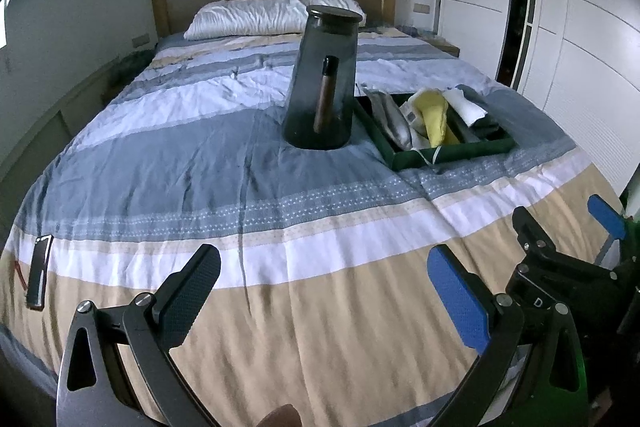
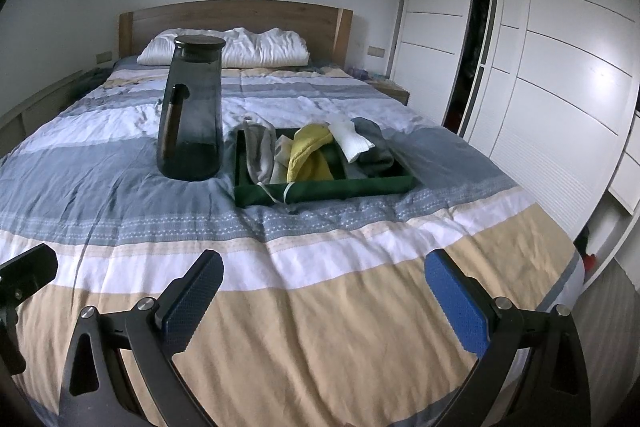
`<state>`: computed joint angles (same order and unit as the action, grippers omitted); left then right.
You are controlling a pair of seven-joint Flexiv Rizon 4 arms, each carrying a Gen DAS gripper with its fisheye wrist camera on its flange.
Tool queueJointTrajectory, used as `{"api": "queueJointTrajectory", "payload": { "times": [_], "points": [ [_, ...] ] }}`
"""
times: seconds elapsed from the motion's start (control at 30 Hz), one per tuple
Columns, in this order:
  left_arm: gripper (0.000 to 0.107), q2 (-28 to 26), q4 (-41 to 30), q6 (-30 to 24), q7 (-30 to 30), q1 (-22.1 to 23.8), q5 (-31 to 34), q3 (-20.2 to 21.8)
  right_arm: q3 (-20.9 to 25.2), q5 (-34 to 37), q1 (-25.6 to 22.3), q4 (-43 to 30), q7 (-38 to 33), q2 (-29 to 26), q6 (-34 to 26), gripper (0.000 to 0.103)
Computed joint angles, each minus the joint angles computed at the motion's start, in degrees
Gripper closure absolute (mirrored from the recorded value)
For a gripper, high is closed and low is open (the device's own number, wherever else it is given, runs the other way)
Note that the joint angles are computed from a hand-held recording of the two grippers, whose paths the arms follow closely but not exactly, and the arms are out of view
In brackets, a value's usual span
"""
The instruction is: Organize soft objects
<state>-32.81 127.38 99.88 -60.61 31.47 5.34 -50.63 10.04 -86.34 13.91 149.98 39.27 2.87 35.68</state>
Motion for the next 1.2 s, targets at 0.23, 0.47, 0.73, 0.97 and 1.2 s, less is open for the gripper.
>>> {"api": "queueJointTrajectory", "payload": {
  "times": [0.23, 0.47, 0.73, 0.97, 1.2],
  "points": [
    [0.005, 0.26, 0.21, 2.11, -1.26, -0.57, 0.89, 0.86, 0.01, 0.04, -0.01, -0.08, -0.24, -0.01, -0.07, 0.0],
    [0.005, 1.24, 0.05, 2.97, -2.7, -2.03, 2.21, 2.84, 0.07, 0.06, 0.02, -0.01, -0.42, 0.14, -0.13, 0.0],
    [0.005, 1.22, -0.09, 2.77, -3.05, -1.98, 2.64, 2.86, 0.19, 0.59, 0.15, -0.02, -0.99, 0.41, -0.35, 0.0],
    [0.005, 1.39, 0.08, 3.6, -3.29, -1.47, 3.4, 2.36, 0.23, 0.7, 0.27, -0.07, -0.92, 0.31, -0.48, 0.0],
    [0.005, 1.41, 0.16, 4.81, -4.2, -1.07, 4.7, 2.28, 0.23, 0.56, 0.09, 0.1, -1.92, 1.15, -0.69, 0.0]
  ]
}}
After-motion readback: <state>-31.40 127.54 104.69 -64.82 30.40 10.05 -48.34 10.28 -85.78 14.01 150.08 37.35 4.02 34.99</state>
